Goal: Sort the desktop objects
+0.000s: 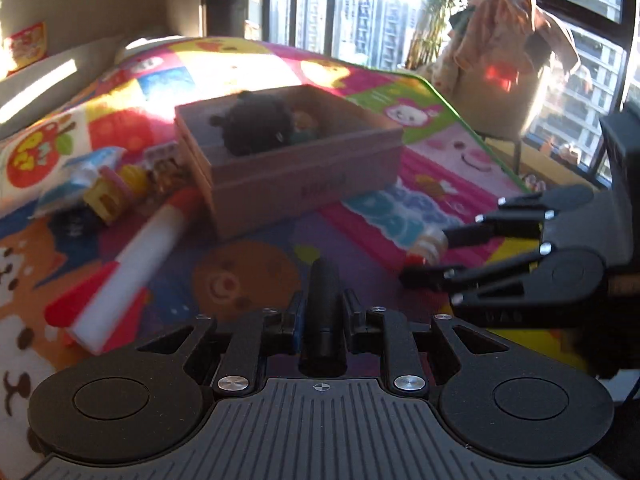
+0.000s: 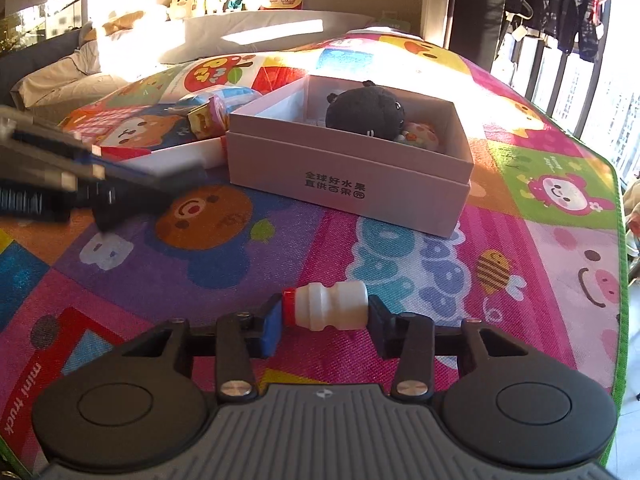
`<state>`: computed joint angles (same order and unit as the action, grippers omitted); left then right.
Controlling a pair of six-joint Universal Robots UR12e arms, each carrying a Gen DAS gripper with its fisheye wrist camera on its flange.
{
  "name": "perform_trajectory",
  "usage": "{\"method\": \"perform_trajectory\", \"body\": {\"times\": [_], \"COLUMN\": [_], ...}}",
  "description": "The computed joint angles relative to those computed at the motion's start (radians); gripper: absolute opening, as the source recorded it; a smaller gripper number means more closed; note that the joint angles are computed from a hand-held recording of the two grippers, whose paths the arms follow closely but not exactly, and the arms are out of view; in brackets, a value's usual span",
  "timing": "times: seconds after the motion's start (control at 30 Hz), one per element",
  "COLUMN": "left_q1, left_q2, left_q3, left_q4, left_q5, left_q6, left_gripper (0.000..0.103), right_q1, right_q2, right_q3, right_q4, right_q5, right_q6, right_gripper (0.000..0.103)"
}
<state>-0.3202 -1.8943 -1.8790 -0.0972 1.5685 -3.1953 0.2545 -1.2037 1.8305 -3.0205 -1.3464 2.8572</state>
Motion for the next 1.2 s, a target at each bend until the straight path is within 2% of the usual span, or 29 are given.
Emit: {"method": "perform_trajectory", "body": {"times": [0.07, 0.1, 0.13, 0.2, 0.27, 0.33, 0.37, 0.47, 0.53, 0.6, 0.67, 0.73, 0.83, 0.93, 1.1, 1.2], "left_q1": [-0.011, -0.011, -0.012, -0.019, -0.027, -0.034, -0.035, -0.043, -0.040, -0.028, -0.009, -0.007, -0.027, -0.020, -0.018, -0.020], "left_q2": [-0.004, -0.001, 0.007, 0.023, 0.039, 0.047, 0.049, 0.041, 0.041, 0.054, 0.067, 0.058, 0.014, -0.030, -0.091, -0.114], "left_q3": [-0.008, -0.013, -0.024, -0.043, -0.058, -0.071, -0.073, -0.061, -0.055, -0.058, -0.068, -0.061, -0.014, 0.031, 0.100, 0.119], "left_q4": [-0.001, 0.000, 0.004, 0.003, -0.022, -0.030, -0.035, -0.048, -0.066, -0.085, -0.074, -0.055, -0.050, -0.031, -0.045, -0.033], "left_q5": [0.012, 0.012, 0.017, 0.044, 0.086, 0.137, 0.162, 0.283, 0.322, 0.279, 0.171, 0.122, 0.193, 0.212, 0.290, 0.348], "left_q6": [0.002, 0.001, -0.001, 0.001, 0.013, 0.015, 0.002, -0.057, -0.099, -0.153, -0.200, -0.209, -0.190, -0.232, -0.261, -0.232], "left_gripper": [0.025, 0.032, 0.047, 0.061, 0.065, 0.079, 0.081, 0.081, 0.081, 0.081, 0.082, 0.088, 0.091, 0.091, 0.090, 0.090], "right_q1": [-0.007, -0.010, -0.011, -0.016, -0.020, -0.022, -0.022, -0.020, -0.018, -0.018, -0.018, -0.017, -0.016, -0.015, -0.010, -0.009], "right_q2": [-0.003, -0.006, -0.008, -0.012, -0.012, -0.010, -0.008, -0.006, -0.006, -0.005, -0.006, -0.006, -0.005, -0.006, -0.006, -0.006], "right_q3": [0.000, 0.001, 0.004, 0.014, 0.023, 0.025, 0.026, 0.028, 0.030, 0.032, 0.035, 0.037, 0.036, 0.040, 0.050, 0.052], "right_q4": [0.011, 0.017, 0.014, 0.004, -0.011, -0.022, -0.026, -0.039, -0.047, -0.052, -0.058, -0.064, -0.065, -0.076, -0.106, -0.118], "right_q5": [0.008, 0.008, 0.002, -0.002, -0.001, -0.003, -0.004, -0.013, -0.017, -0.018, -0.020, -0.023, -0.026, -0.033, -0.057, -0.059], "right_q6": [0.011, 0.017, 0.022, 0.027, 0.041, 0.053, 0.058, 0.068, 0.068, 0.066, 0.066, 0.067, 0.068, 0.069, 0.077, 0.072], "right_gripper": [0.043, 0.046, 0.050, 0.058, 0.064, 0.070, 0.071, 0.076, 0.077, 0.077, 0.077, 0.078, 0.079, 0.080, 0.081, 0.082]}}
